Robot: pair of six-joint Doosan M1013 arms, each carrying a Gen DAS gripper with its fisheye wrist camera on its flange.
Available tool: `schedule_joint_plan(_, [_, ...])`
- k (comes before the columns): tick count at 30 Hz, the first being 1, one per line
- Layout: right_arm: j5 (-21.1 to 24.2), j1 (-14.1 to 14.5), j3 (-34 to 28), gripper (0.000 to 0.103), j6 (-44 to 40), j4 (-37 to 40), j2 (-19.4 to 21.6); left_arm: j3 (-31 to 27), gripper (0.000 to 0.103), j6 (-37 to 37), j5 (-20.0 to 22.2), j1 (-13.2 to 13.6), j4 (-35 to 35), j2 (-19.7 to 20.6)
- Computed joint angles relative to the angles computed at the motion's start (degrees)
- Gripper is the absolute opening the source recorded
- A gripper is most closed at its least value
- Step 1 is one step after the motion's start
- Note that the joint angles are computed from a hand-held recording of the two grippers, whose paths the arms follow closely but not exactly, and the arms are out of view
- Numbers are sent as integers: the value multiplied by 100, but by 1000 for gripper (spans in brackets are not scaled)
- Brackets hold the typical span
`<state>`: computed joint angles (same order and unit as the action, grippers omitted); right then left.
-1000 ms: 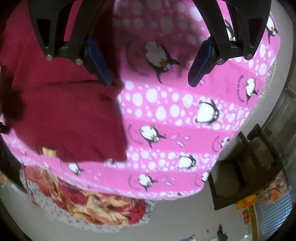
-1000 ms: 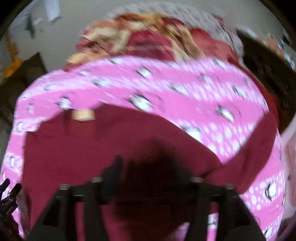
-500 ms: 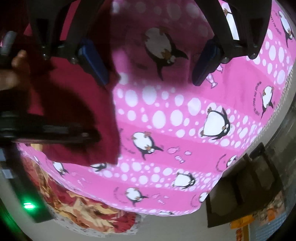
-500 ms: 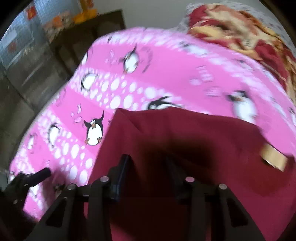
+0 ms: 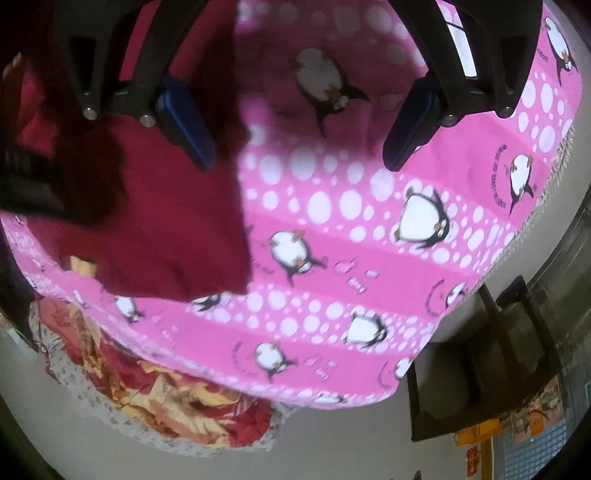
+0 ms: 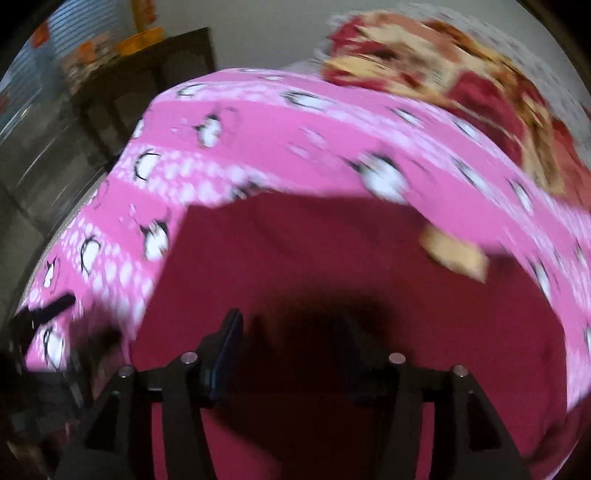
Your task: Fold small clothes
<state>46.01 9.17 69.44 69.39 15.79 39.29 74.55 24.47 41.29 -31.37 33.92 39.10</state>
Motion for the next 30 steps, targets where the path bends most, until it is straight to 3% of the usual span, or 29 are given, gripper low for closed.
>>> schedule_joint_plan(7, [-256, -510, 663, 62, 1282, -756, -395, -501, 91, 573, 301, -135, -184, 275])
schedule_joint_plan(12, [-365, -756, 649, 65, 2193, -1422, -351, -812, 91, 792, 711, -209, -234, 505])
schedule_joint_plan(14, [-116, -781, 531, 66, 2577, -1834, -246, -860, 91, 835, 765, -218, -290, 530])
schedule_joint_plan(21, [-603, -928, 804, 67, 2440, -1491, -407, -969, 91, 836, 861, -287, -117, 553])
schedule_joint_plan(28, [-518, -878, 723, 70, 2735, -1686, -303, -1058, 91, 845, 845, -321, -183, 580])
schedule_joint_plan(30, [-727, -884, 832, 70, 2636, -1529, -414, -1080, 91, 882, 834, -337, -180, 581])
